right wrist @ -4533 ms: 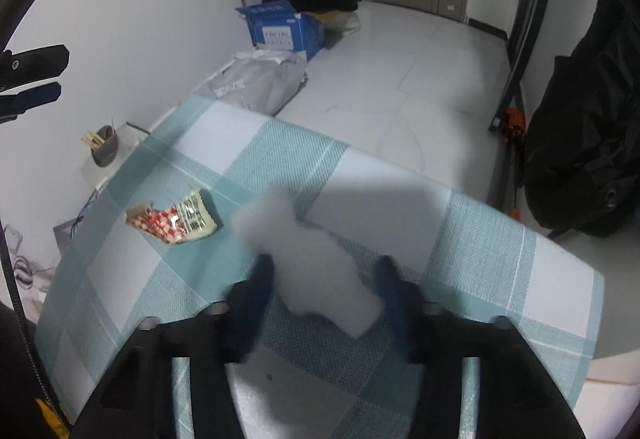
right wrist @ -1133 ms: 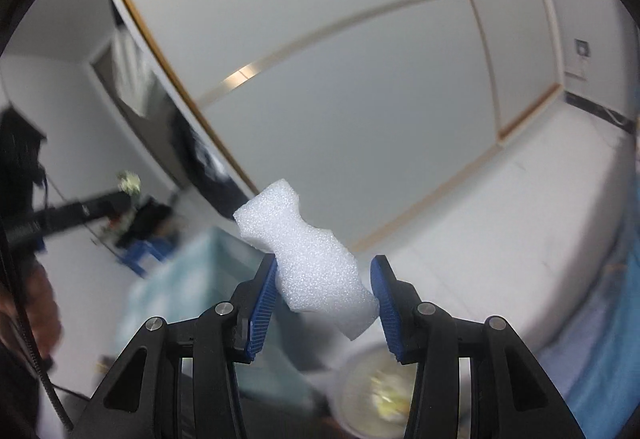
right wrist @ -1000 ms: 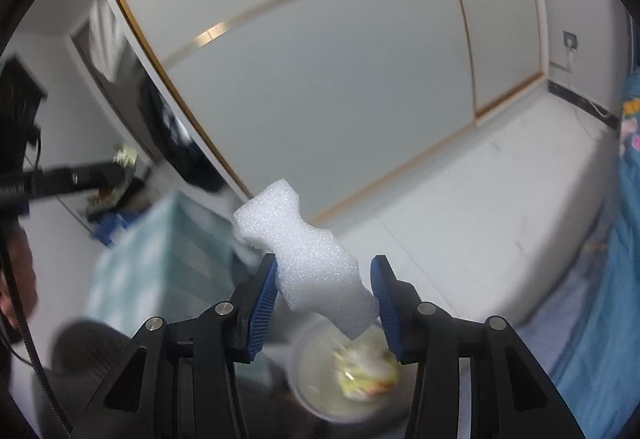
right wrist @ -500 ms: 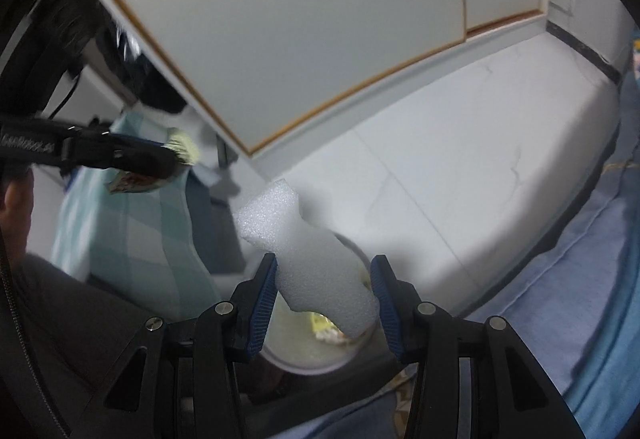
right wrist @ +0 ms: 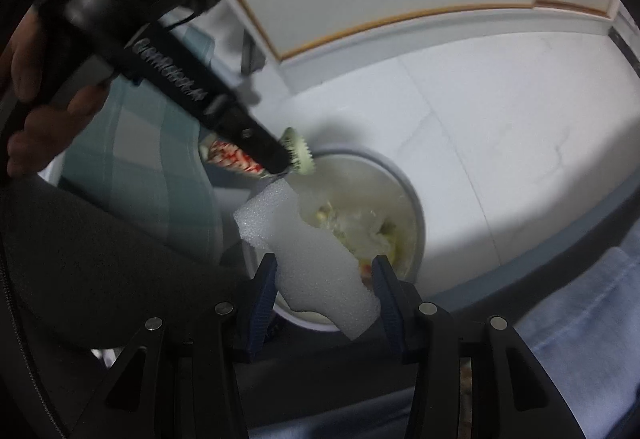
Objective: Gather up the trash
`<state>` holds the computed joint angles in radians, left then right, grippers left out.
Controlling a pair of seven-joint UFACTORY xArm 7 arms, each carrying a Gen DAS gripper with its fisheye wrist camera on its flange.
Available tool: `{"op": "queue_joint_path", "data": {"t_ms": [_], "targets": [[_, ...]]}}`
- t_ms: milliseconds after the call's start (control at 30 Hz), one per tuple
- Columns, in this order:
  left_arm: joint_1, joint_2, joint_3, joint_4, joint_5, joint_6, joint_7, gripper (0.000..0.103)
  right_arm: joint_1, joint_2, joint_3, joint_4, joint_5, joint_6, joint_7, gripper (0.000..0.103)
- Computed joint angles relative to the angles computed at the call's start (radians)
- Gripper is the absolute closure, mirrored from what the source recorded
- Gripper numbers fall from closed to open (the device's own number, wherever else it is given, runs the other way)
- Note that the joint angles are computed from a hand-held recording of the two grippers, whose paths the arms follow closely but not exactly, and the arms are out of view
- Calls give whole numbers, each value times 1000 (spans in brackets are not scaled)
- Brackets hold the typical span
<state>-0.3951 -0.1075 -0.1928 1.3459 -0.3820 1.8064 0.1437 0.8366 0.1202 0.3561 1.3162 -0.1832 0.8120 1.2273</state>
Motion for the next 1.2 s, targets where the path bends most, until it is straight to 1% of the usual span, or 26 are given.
{"op": "queue_joint_path", "data": {"t_ms": [67,100,133,233,300,367,467,500,567,600,633,667,767,867,900,933,1000,1033,1067,1167,1200], "targets": [[3,19,4,-5,-22,7,-2,95,-2,19,1,10,21,-6,-18,57],[9,38,11,-5,-59,18,-14,95,-3,31,1,18,34,-1,-29,57],[13,54,14,2,-70,25,-19,95,-4,39,0,23,46,5,-40,56],[21,71,15,-4,-56,0,-9,95,1,80,-3,59,72,9,-69,56],[26,81,16,-12,-59,-7,-18,95,-5,71,-1,32,116,-20,-103,55],[29,82,15,-21,-59,-18,-16,95,-5,75,-4,31,131,-30,-113,55],[33,94,16,-19,-60,-5,-10,93,-7,96,-7,48,158,-22,-136,55],[33,99,16,-15,-60,2,-13,90,-7,104,-6,53,169,-22,-146,54],[34,100,15,-8,-55,-3,-17,73,-5,124,-8,72,181,-10,-161,49],[33,95,13,-14,-43,-17,-20,56,-1,131,-11,82,180,-2,-161,48],[35,88,15,-14,-35,-26,-25,48,0,134,-12,82,184,-5,-166,46],[36,82,16,-19,-30,-36,-29,48,0,136,-13,83,188,-5,-170,41],[39,75,18,-18,-16,-37,-41,47,11,128,-21,79,171,0,-153,33],[35,39,12,-17,44,-58,-57,44,11,90,-22,51,165,4,-130,30],[34,24,11,-13,53,-65,-62,40,9,71,-21,37,165,5,-120,29],[33,11,11,-9,63,-73,-65,36,6,45,-20,13,163,1,-103,27],[30,-7,5,14,95,-97,-86,32,-2,-4,-16,-27,155,-14,-59,25],[31,-21,8,19,97,-110,-94,31,-7,-40,-15,-56,152,-19,-28,23],[33,-44,10,14,98,-130,-100,31,-21,-86,-13,-89,164,-15,-24,22],[37,-94,12,34,107,-161,-133,31,-46,-153,5,-130,134,-9,65,21],[39,-111,11,40,113,-168,-148,29,-54,-172,13,-139,123,-1,92,21]]}}
